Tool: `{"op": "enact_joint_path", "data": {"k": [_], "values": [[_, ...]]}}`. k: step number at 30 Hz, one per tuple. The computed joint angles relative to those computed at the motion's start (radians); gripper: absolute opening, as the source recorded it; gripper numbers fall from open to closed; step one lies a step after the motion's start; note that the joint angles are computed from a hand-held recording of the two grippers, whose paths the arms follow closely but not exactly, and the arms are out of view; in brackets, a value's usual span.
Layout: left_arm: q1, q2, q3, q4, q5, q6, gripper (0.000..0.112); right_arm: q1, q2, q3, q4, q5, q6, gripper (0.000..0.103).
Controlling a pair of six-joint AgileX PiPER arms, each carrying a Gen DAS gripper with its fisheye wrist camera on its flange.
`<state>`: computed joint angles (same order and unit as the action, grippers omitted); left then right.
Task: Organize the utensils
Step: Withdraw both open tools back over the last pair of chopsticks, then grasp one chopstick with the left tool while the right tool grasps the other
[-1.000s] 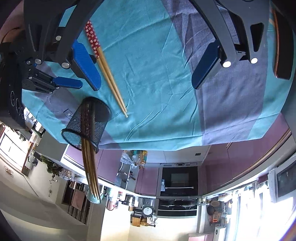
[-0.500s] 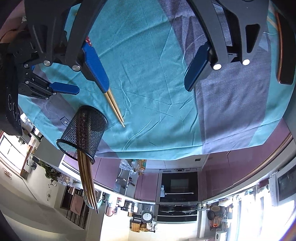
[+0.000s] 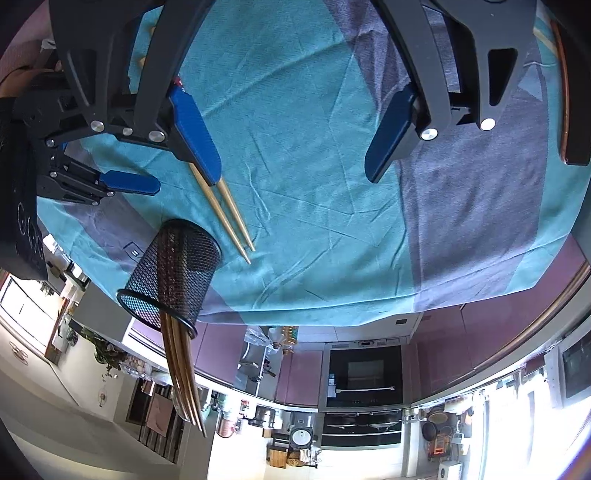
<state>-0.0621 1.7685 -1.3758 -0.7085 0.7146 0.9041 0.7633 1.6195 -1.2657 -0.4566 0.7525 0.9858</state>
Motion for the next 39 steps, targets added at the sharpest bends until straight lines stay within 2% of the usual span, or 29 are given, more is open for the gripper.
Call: {"op": "enact_joint_path", "data": {"k": [7, 16, 23, 27, 33, 39], "values": [[-0.038, 0.018, -0.004, 0.028, 0.025, 0.005, 0.068, -0.026, -0.04, 0.038, 0.055, -0.028, -0.036, 0.044], [-0.087, 0.039, -0.012, 0.039, 0.065, 0.027, 0.054, -0.041, -0.065, 0.06, 0.088, -0.04, -0.066, 0.042], [-0.13, 0.078, -0.038, 0.099, 0.072, -0.025, 0.038, -0.043, -0.071, 0.061, 0.095, -0.031, -0.078, 0.038], [-0.129, 0.094, -0.057, 0.099, 0.083, -0.037, 0.034, -0.047, -0.064, 0.054, 0.102, -0.031, -0.09, 0.037], [-0.132, 0.119, -0.097, 0.114, 0.102, -0.079, 0.026, -0.067, -0.029, 0.015, 0.12, -0.032, -0.128, 0.03], [-0.136, 0.14, -0.13, 0.128, 0.112, -0.105, 0.024, -0.094, 0.014, -0.034, 0.13, -0.025, -0.165, 0.025]]}}
